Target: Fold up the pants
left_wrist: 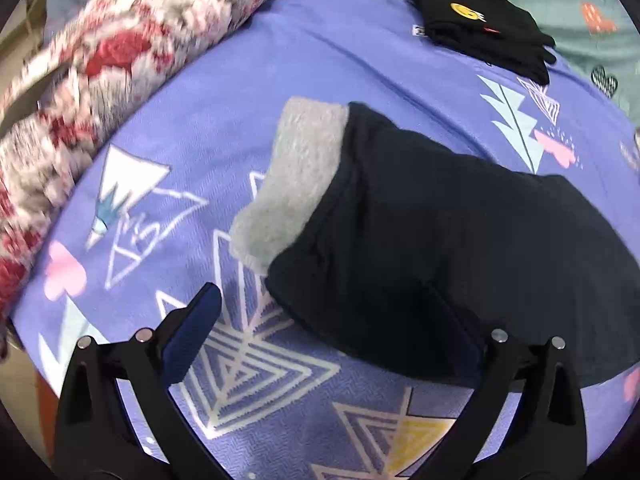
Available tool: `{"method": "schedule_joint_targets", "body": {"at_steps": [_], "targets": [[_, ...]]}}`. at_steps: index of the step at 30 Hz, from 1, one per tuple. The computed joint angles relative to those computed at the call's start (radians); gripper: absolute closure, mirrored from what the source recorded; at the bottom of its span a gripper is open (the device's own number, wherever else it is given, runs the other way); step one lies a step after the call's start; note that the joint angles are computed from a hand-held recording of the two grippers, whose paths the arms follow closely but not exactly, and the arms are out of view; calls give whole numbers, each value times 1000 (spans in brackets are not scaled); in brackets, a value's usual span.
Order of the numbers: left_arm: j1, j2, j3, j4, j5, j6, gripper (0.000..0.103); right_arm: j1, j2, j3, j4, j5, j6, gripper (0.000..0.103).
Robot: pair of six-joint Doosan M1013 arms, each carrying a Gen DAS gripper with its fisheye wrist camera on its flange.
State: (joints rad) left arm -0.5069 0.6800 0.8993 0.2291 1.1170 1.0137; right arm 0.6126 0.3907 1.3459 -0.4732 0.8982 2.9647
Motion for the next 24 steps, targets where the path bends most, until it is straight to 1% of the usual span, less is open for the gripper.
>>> {"method": "schedule_joint_targets", "body": {"at_steps": [1,2,3,4,5,6,7,8,9,10,11,12,13,14,15,17,18,19,20,22,24], "targets": [[12,3,-7,-52,9,3,2,1,-6,19,-77,65,87,44],[24,5,-14,-98,17,-2,2,-4,-22,42,-105,77,156,55],[26,6,-21,-101,31,-11,2,-10,-48,67,-93,38,222,56],[28,9,-30,-98,47,-18,2,-13,-70,101,-112,-48,258,56],[25,5,-31,-85,52,-30,2,-8,-75,109,-150,-82,262,55],[20,-4,-22,-67,44,-42,2,-4,-72,104,-168,-90,251,54],[14,-14,-9,-51,26,-51,2,-9,-75,111,-161,-138,237,54],[9,-31,12,-47,-11,-41,2,-24,-80,131,-115,-239,219,54],[6,-36,19,-50,-26,-25,2,-47,-83,148,-18,-327,187,54],[2,-37,20,-48,-31,-4,2,-65,-81,159,53,-362,167,54],[-5,-30,10,-23,-10,9,2,-74,-72,157,72,-345,169,54],[-11,-22,0,6,14,5,2,-71,-62,138,39,-286,190,54],[-14,-15,-7,26,36,-1,2,-62,-46,104,-12,-178,217,55],[-13,-8,-12,26,58,-6,2,-51,-34,80,-67,-95,251,56],[-7,-8,-10,1,63,-10,2,-44,-29,64,-83,-64,276,55],[2,-22,5,-29,56,-33,2,-40,-23,46,-71,-73,270,48],[3,-23,3,-30,57,-38,2,-40,-19,35,-41,-112,208,47],[-1,-24,0,-22,57,-39,2,-38,-7,11,5,-141,111,44],[-6,-26,-5,-10,54,-30,2,-37,9,-17,36,-140,47,41],[-17,-31,-11,4,33,-15,2,-25,77,-128,98,-88,-118,40],[-27,-43,2,-17,-27,13,2,-17,117,-183,133,-74,-211,40]]}}
